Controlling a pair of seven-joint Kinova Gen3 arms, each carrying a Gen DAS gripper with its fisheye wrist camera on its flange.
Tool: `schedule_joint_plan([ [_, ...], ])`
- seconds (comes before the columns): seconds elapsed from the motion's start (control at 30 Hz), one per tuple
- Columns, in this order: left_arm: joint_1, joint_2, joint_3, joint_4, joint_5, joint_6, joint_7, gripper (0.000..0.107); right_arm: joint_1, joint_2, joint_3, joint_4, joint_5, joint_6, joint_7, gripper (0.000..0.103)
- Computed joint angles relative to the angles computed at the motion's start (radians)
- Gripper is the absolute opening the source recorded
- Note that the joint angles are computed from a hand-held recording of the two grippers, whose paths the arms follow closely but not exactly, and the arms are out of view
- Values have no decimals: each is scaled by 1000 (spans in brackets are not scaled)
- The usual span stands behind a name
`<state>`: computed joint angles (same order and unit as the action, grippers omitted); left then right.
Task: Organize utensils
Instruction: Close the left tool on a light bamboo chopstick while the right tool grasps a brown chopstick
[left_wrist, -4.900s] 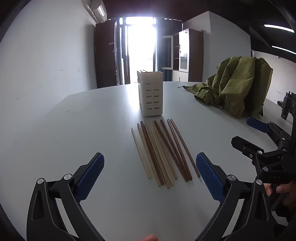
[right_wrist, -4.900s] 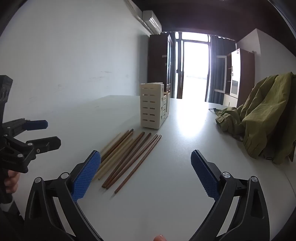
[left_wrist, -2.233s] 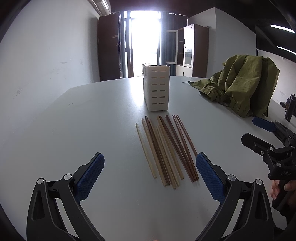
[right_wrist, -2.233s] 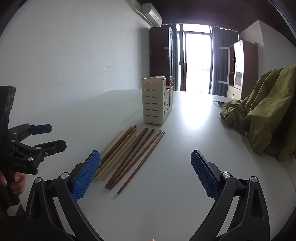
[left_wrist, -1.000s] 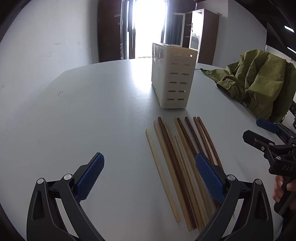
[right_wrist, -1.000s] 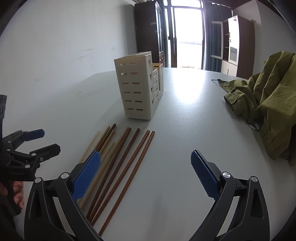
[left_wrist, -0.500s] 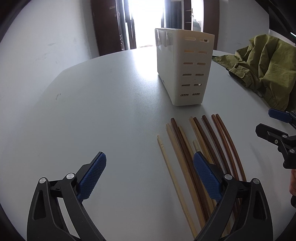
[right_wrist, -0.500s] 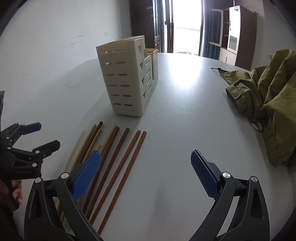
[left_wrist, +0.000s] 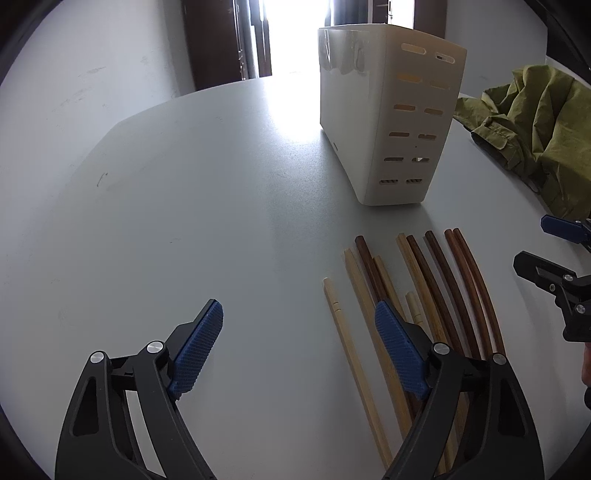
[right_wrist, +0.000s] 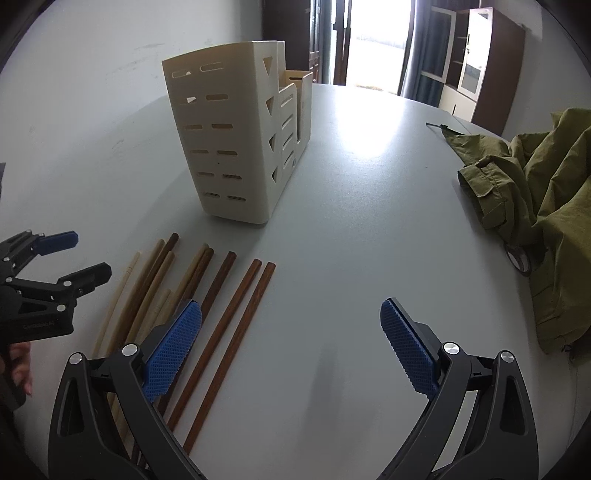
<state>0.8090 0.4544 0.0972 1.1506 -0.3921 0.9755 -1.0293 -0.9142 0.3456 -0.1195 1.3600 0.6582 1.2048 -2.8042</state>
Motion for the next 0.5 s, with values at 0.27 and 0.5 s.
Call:
schedule_joint_plan([
  [0.27, -21, 58, 6, -96, 55, 66, -46, 75, 53, 33, 10, -36, -94, -5, 69, 86],
  [0.5, -29, 85, -4, -128, 79, 94, -77, 66, 72, 61, 18, -72, -153, -3, 122, 64],
])
